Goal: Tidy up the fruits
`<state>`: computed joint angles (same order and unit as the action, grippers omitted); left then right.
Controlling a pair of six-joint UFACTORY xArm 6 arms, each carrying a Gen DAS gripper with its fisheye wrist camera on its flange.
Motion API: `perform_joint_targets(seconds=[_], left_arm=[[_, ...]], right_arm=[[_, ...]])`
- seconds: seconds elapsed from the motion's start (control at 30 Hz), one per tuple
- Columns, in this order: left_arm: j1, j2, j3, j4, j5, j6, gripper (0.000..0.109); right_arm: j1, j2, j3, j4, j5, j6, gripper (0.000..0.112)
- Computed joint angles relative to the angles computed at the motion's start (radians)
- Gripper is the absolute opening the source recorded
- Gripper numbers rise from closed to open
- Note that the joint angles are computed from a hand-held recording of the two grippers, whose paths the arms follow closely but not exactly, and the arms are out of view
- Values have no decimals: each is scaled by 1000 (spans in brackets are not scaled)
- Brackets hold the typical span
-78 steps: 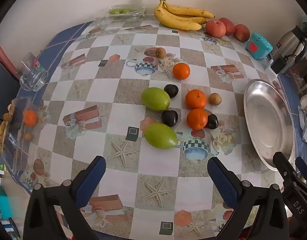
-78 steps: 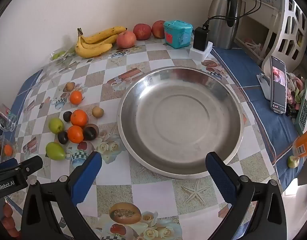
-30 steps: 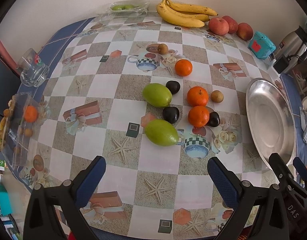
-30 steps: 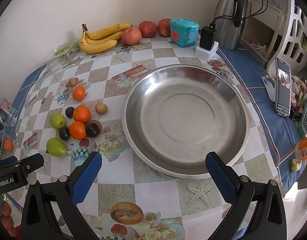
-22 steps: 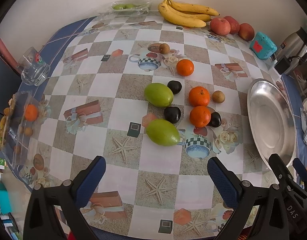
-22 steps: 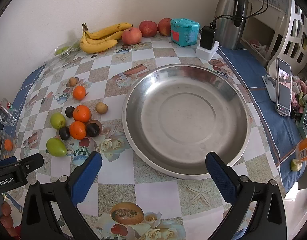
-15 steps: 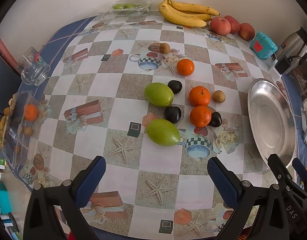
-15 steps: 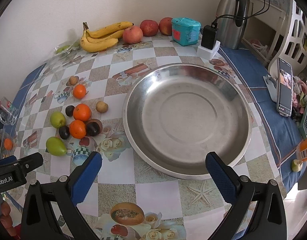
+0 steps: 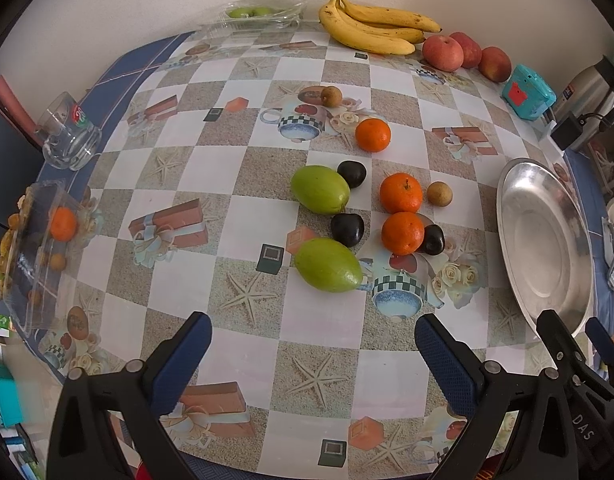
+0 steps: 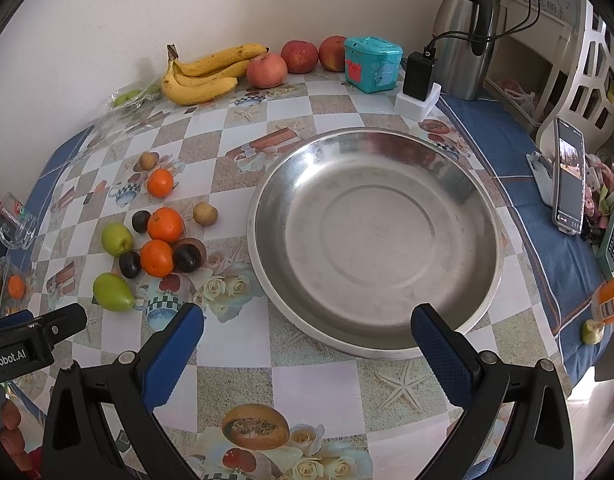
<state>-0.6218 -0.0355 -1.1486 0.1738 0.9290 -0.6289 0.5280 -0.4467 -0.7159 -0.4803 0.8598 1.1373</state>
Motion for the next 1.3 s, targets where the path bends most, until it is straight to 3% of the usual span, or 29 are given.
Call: perform_joint_targets(seconds=[0.57,0.83,1.03,1.3], left_arm=[[17,22,-26,14,9,-16,103],[78,41,-44,91,-75,-84,103],[128,79,-46,7,-129,-42,103],[159,138,-59,-145,-134,26,103]], right_arm=[[-6,29,-10,15,-31,-26,103],[-23,87,-45,-2,-196,-76,103],[-18,194,-124,23,-241,-162,103],[-42,274,-162,145,-284,-273,103]])
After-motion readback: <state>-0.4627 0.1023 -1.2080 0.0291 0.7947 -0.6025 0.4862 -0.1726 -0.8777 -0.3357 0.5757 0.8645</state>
